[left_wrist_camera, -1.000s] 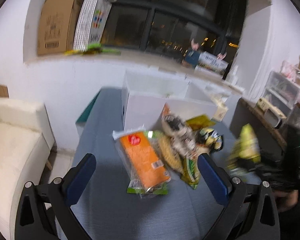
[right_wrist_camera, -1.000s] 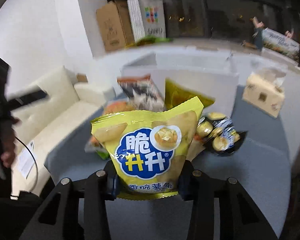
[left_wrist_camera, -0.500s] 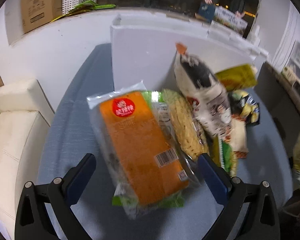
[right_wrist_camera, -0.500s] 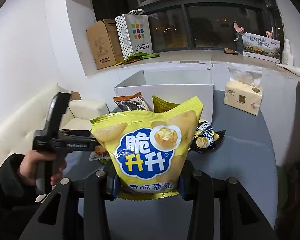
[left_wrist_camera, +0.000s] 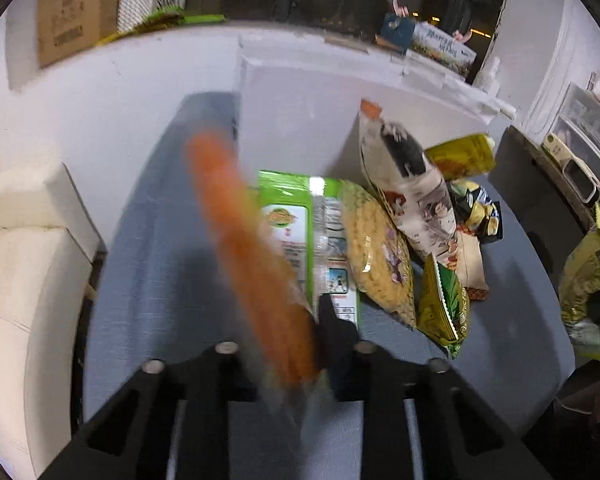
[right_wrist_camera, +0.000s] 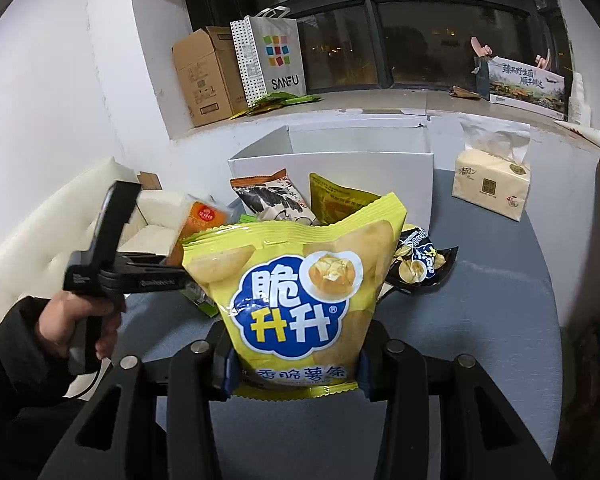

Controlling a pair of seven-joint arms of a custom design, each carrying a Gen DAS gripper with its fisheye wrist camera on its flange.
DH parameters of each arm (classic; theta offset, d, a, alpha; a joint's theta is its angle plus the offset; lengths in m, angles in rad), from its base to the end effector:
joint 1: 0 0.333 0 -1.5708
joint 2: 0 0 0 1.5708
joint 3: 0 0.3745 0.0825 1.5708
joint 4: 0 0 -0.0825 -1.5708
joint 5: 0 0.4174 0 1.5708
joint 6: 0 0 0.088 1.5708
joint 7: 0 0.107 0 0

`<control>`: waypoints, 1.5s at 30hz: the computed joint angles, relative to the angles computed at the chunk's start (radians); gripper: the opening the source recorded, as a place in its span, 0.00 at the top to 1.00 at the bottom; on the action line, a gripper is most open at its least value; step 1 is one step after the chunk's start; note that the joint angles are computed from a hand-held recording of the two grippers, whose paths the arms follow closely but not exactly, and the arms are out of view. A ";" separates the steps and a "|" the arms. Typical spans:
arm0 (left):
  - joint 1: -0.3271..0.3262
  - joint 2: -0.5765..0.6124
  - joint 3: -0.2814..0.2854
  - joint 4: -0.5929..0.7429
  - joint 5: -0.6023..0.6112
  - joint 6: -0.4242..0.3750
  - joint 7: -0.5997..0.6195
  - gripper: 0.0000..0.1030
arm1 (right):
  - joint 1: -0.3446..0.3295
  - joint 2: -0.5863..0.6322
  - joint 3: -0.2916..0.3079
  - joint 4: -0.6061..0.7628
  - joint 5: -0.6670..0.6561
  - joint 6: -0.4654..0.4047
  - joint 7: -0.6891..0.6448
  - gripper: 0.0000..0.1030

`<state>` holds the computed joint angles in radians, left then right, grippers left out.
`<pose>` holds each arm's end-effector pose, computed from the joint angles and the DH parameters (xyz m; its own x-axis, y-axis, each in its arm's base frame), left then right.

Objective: Organize snacks
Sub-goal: 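Grasp the orange bread bag with the left tool while the right carries the chip bag to the box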

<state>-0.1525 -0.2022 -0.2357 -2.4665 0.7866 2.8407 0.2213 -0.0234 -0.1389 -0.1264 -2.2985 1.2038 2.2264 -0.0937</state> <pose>0.4498 -0.2277 0.4549 0.1972 -0.9672 0.1603 -0.7382 -0.2541 -0.6249 0.5271 -0.0519 0.4678 0.7380 -0.6460 -0.1947 -0.4978 -0.3264 -0.8036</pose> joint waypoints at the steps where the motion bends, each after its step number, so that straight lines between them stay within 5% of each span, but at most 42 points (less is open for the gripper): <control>1: 0.002 -0.009 -0.002 -0.001 0.013 -0.001 0.002 0.86 | 0.000 0.000 0.001 0.000 -0.001 0.001 -0.001 0.53; 12: 0.074 -0.163 -0.055 -0.036 0.164 0.061 -0.120 0.86 | 0.017 0.000 0.013 0.002 -0.011 0.021 -0.011 0.53; 19: 0.139 -0.092 -0.018 0.102 0.202 0.171 -0.075 0.86 | 0.028 0.047 0.020 0.121 0.039 -0.008 0.036 0.53; 26: 0.097 0.160 0.071 0.372 -0.023 0.148 0.187 0.86 | 0.053 0.259 0.082 0.480 -0.018 0.039 0.322 0.53; 30: 0.087 0.279 0.078 0.474 -0.196 0.107 0.329 0.86 | 0.080 0.406 0.121 0.676 -0.172 0.122 0.527 0.53; 33: 0.075 0.316 0.086 0.497 -0.216 0.071 0.346 0.86 | 0.095 0.518 0.128 0.809 -0.328 0.116 0.697 0.53; 34: 0.071 0.325 0.089 0.507 -0.214 0.046 0.344 0.84 | 0.092 0.540 0.133 0.832 -0.356 0.108 0.725 0.53; 36: 0.068 0.329 0.090 0.510 -0.227 0.008 0.357 0.47 | 0.091 0.574 0.143 0.865 -0.412 0.117 0.766 0.52; 37: 0.064 0.327 0.096 0.507 -0.209 0.002 0.341 0.09 | 0.084 0.588 0.151 0.879 -0.423 0.117 0.778 0.46; 38: 0.064 0.323 0.100 0.499 -0.199 0.014 0.337 0.00 | 0.077 0.602 0.157 0.896 -0.433 0.107 0.799 0.35; 39: 0.060 0.320 0.107 0.495 -0.171 0.017 0.319 0.00 | 0.073 0.619 0.159 0.919 -0.447 0.093 0.832 0.06; 40: 0.061 0.316 0.106 0.493 -0.168 0.012 0.327 0.00 | 0.063 0.619 0.169 0.915 -0.442 0.097 0.833 0.00; 45: 0.057 0.286 0.101 0.481 -0.141 -0.003 0.332 0.00 | 0.063 0.570 0.187 0.830 -0.448 0.219 0.769 0.00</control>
